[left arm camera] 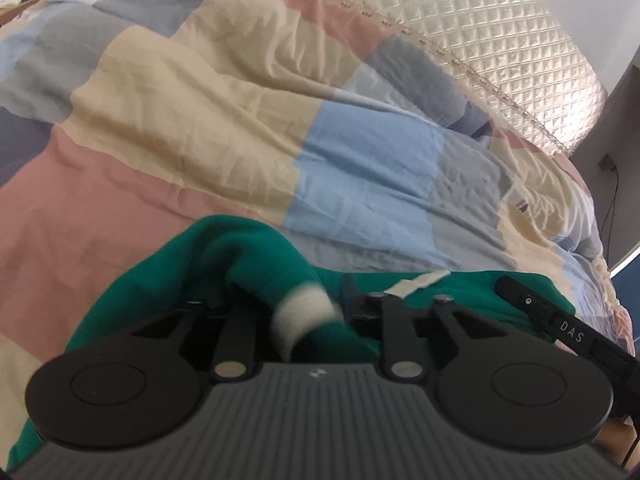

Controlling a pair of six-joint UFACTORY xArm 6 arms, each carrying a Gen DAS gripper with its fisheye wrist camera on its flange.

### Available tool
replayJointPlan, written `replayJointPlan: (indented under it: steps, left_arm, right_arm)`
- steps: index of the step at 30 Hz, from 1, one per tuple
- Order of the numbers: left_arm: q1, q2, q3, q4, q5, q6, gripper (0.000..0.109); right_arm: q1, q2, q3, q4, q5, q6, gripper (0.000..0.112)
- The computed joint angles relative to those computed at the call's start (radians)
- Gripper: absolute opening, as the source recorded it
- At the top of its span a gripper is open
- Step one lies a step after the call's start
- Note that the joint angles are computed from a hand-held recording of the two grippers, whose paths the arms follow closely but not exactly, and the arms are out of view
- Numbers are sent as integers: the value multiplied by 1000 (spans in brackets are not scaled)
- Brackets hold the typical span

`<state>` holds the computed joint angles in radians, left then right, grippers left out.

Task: Fold large clothes
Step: 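Lower the hoodie onto the quilt and open both grippers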

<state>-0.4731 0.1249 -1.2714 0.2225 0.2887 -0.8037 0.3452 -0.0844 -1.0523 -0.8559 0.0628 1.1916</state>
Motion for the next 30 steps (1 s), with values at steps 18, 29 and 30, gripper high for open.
replayJointPlan:
  steps: [18, 29, 30]
  left_arm:
    - [-301, -667, 343, 516, 325, -445, 52]
    - [-1021, -919, 389, 799, 943, -784, 52]
    - [-1086, -918, 389, 822, 1002, -818, 52]
  right_arm:
    - [228, -613, 299, 2, 253, 54, 34]
    - [964, -948, 334, -247, 983, 360, 34]
    - [1040, -952, 333, -265, 1049, 391, 34]
